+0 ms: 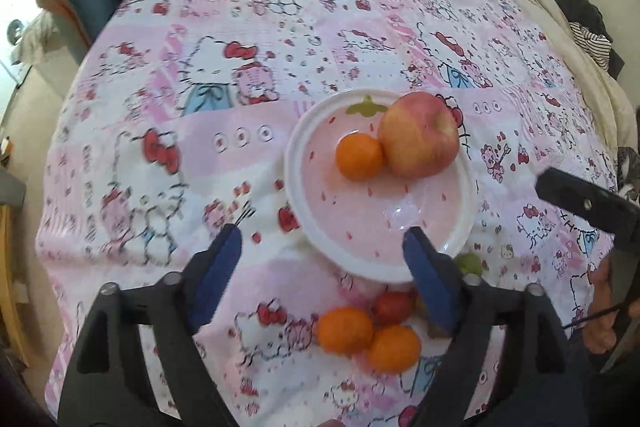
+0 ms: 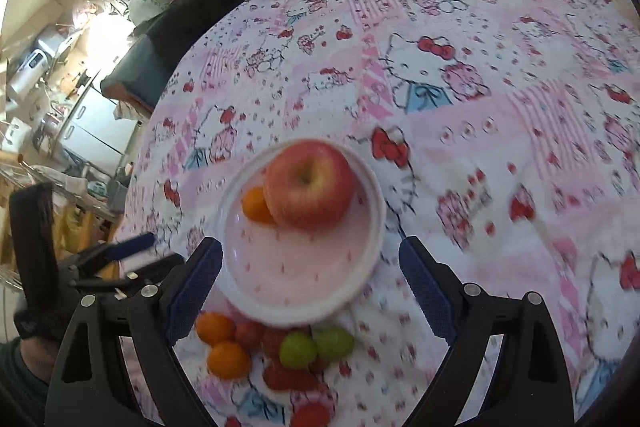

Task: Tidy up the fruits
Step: 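Grasp another mandarin with the left tool while the right tool grasps a cherry tomato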

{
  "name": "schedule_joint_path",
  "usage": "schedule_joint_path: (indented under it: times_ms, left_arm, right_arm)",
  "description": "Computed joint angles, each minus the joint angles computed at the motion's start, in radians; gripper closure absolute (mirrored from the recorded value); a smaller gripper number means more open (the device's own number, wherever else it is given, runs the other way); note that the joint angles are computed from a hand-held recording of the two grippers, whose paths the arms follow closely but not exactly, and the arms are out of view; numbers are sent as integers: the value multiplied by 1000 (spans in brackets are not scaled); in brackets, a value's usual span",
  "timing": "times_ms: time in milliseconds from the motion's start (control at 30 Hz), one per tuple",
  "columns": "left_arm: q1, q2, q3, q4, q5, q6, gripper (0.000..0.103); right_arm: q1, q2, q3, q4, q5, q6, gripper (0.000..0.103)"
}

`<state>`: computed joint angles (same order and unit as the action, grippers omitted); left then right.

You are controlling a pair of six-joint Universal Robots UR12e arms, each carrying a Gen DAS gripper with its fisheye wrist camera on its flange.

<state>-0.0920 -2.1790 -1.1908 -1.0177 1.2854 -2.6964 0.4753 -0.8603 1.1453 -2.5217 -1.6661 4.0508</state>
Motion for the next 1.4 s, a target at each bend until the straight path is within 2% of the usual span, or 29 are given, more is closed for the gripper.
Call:
schedule_joint_path:
  times_ms: [267,367,533,600,700,800,867,967,1000,1033,1067,1167,1300,1400]
  left_arm:
    - [23,41,-57,-92,-19,-68,21]
    - [28,36,-60,-147,-7,-136,21]
    - [25,16,-49,-196,-3,-190,24]
    - [22,10,-46,-203,-2,-190,37]
    - [15,-5,-29,-235,1,-190,52]
    - [9,-16,-20,-259,10,-181,57]
    - [9,-19,-14,-278,2,-165,63]
    - [6,-16,-16,-279,4,-149,65]
    - [6,-15,-16,-279,3,-145,66]
    - [7,-14,-17,-279,0,-140,66]
    - [6,-9,-21,-269,8,-131,66]
    - [11,2,-31,-239,14,-117,66]
    - [17,19,-45,-202,7,-110,66]
    - [23,36,-61,-167,7,-102,66]
  right_arm:
    - [40,-61,96,5,-47,121,11]
    - [52,-74,121,12,-49,150,11]
    - [65,-83,141,26,-55,176,11]
    - [67,-83,142,29,-55,176,11]
    - [69,-83,140,37,-64,173,11]
    - [68,-80,136,49,-59,172,11]
    - [66,-76,131,59,-51,169,11]
    - [63,-66,119,78,-20,154,11]
    - [60,-62,118,72,10,144,13]
    - [54,-57,117,65,57,133,17]
    - [50,-52,114,69,94,128,29]
    - [45,-33,89,121,162,101,39]
    - [52,-9,44,185,185,35,41]
    - [71,26,-36,330,142,-62,41]
